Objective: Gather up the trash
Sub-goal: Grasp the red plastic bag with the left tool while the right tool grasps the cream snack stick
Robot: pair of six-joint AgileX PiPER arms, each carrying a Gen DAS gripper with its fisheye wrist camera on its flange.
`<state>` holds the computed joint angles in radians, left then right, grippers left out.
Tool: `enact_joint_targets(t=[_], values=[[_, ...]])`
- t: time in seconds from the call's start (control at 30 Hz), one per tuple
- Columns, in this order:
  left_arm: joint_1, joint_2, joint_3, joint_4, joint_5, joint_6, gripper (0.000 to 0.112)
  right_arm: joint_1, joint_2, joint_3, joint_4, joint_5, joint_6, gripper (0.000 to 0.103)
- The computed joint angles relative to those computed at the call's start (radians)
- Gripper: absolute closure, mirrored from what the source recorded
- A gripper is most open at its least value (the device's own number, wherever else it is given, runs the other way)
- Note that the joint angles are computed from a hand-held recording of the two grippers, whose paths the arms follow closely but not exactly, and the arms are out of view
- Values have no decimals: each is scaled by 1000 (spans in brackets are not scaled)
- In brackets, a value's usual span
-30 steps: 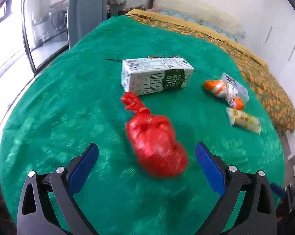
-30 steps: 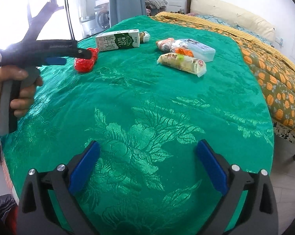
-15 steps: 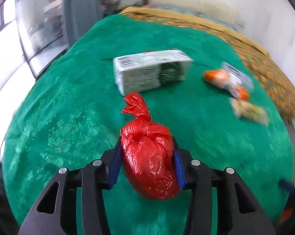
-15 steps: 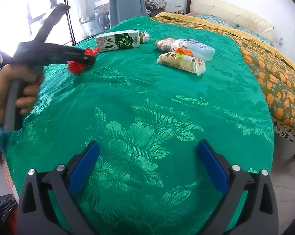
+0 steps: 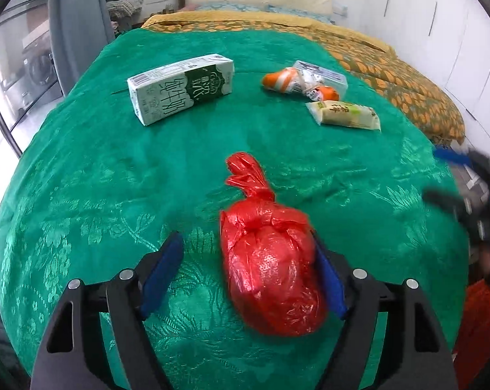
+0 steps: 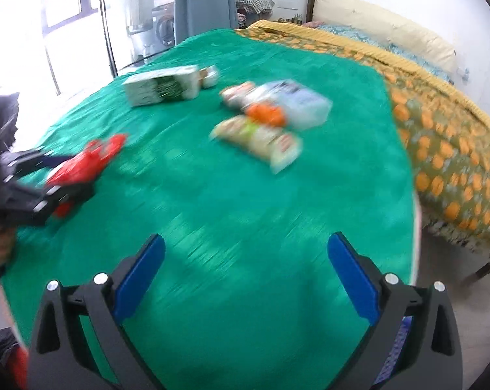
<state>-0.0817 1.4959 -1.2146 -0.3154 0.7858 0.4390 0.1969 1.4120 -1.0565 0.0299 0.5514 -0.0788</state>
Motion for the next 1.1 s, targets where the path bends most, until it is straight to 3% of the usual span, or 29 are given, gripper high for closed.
enact_joint_targets(t=[0.17, 0.33, 0.37, 0.5, 0.57, 0.7, 0.87, 1.03, 1.07, 1.1], values=[[-52, -3, 8, 99, -16, -59, 28, -57, 227, -306, 38, 152, -201, 6], [-47, 1, 7, 93, -14, -57, 27, -37, 411, -549, 38, 272, -277, 17], [-45, 2, 7, 91, -15, -55, 26, -32, 439, -580, 27, 286, -264, 22], [-44, 4, 6, 87, -14, -51, 26, -62, 482, -633, 136, 337, -273, 64], [-44, 4, 6, 87, -14, -51, 26, -61, 464, -613, 146, 338, -257, 74], [-43, 3, 7, 86, -15, -50, 26, -68, 345, -457, 150, 310, -148, 75], [-47, 2, 8, 100, -19, -63, 25, -18, 116, -162, 39, 219, 81, 75], [-25, -20, 23, 99, -7, -50, 25, 31, -51, 41, 95, 157, 119, 75], [-15, -29, 30, 94, -1, -36, 25, 36, -70, 57, 101, 159, 120, 73], [-3, -38, 36, 89, 6, -26, 25, 36, -90, 73, 105, 167, 113, 62]])
